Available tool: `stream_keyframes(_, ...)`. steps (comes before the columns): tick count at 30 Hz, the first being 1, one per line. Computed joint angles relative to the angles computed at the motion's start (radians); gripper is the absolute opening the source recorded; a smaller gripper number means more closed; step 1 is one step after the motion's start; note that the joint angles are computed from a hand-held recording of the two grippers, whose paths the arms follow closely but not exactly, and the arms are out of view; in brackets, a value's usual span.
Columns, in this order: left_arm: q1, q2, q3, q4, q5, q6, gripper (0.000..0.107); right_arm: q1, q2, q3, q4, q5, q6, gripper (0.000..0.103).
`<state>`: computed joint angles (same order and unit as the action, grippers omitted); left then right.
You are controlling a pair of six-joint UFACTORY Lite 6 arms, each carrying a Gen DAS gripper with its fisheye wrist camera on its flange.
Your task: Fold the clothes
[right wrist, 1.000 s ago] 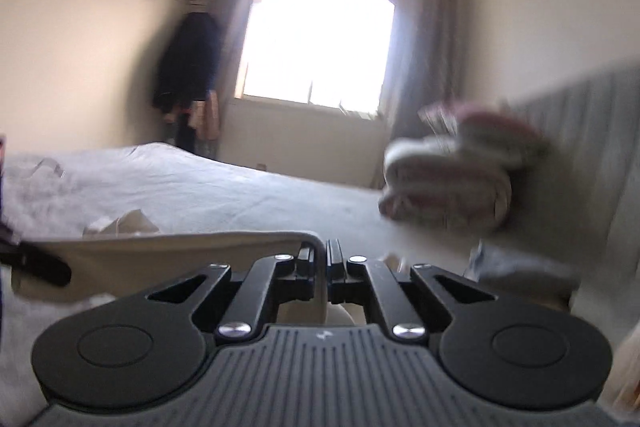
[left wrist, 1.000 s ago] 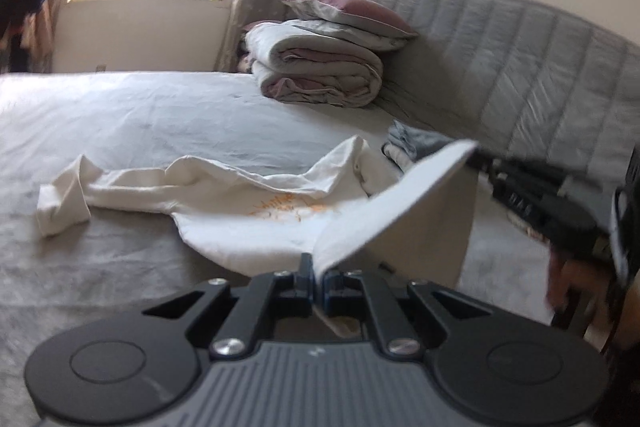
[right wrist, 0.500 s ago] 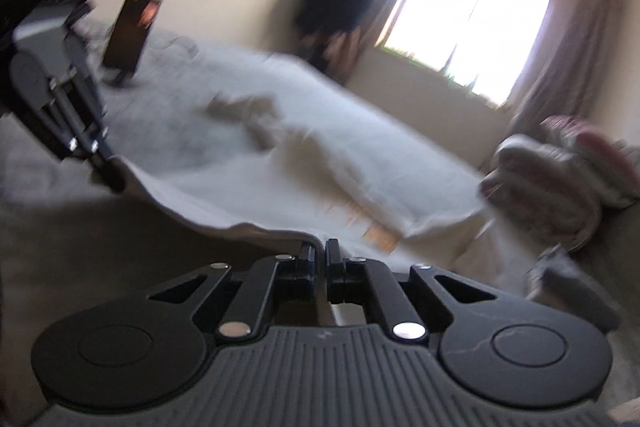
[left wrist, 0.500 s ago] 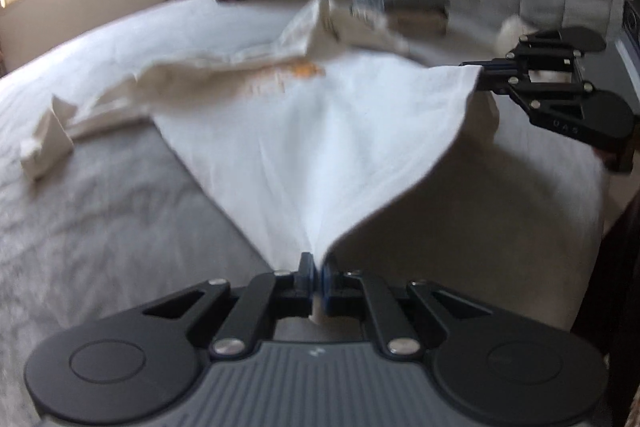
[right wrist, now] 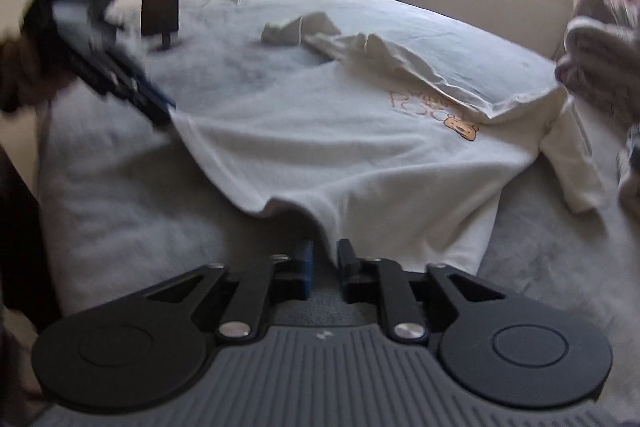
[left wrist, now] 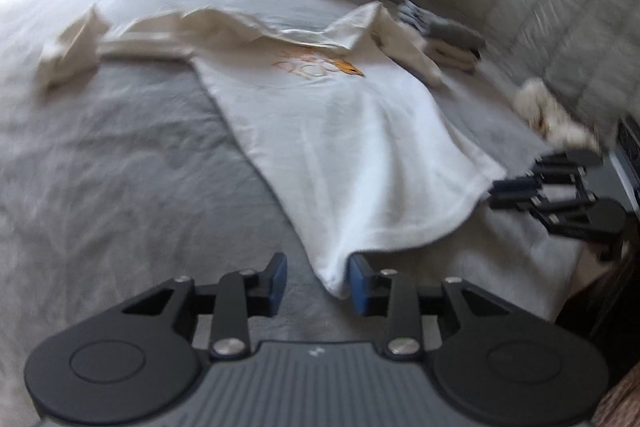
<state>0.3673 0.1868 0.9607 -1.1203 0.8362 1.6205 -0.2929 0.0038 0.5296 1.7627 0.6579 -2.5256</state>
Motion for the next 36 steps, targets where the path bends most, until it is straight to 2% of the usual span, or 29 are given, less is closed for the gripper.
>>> stream_keyframes(1,0.005,0.021,0.02,0.006,0.013,-0.032,0.035,-0.035,-0.004,0.012,-0.041,0.037,0.056,0.048)
stream_keyframes(2,0.01,0.043,0.04,0.012,0.026,-0.065,0.035,-0.066,-0.01,0.019,-0.056,0.067,0.087,0.052)
stream_keyframes(5,0.021,0.088,0.083,0.02,0.061,-0.131,0.038,-0.147,0.008,0.075,-0.126,0.125,0.217,0.052)
stream_keyframes(8,0.026,0.128,0.124,0.026,0.094,-0.193,0.039,-0.206,0.066,0.143,-0.126,0.108,0.352,0.052)
stream_keyframes(13,0.044,0.19,0.189,0.012,0.155,-0.275,0.039,-0.257,0.262,0.324,-0.289,0.067,0.784,0.051)
stream_keyframes(16,0.064,0.211,0.215,-0.011,0.178,-0.31,0.041,-0.299,0.351,0.397,-0.388,0.118,0.986,0.048)
stream_keyframes(23,0.055,0.229,0.238,0.004,0.137,-0.361,0.041,-0.289,0.177,0.242,-0.4,0.053,0.799,0.048)
stream_keyframes(31,0.006,0.224,0.203,-0.022,0.071,-0.318,0.038,-0.235,0.135,0.155,-0.295,-0.01,0.597,0.048)
stream_keyframes(33,-0.01,0.224,0.197,-0.032,0.055,-0.316,0.036,-0.219,0.139,0.151,-0.243,-0.029,0.572,0.043)
stream_keyframes(35,-0.027,0.218,0.176,-0.059,0.027,-0.293,0.029,-0.202,0.144,0.147,-0.189,-0.047,0.544,0.035)
stream_keyframes(36,-0.037,0.214,0.161,-0.08,0.005,-0.275,0.027,-0.194,0.146,0.144,-0.159,-0.055,0.528,0.034)
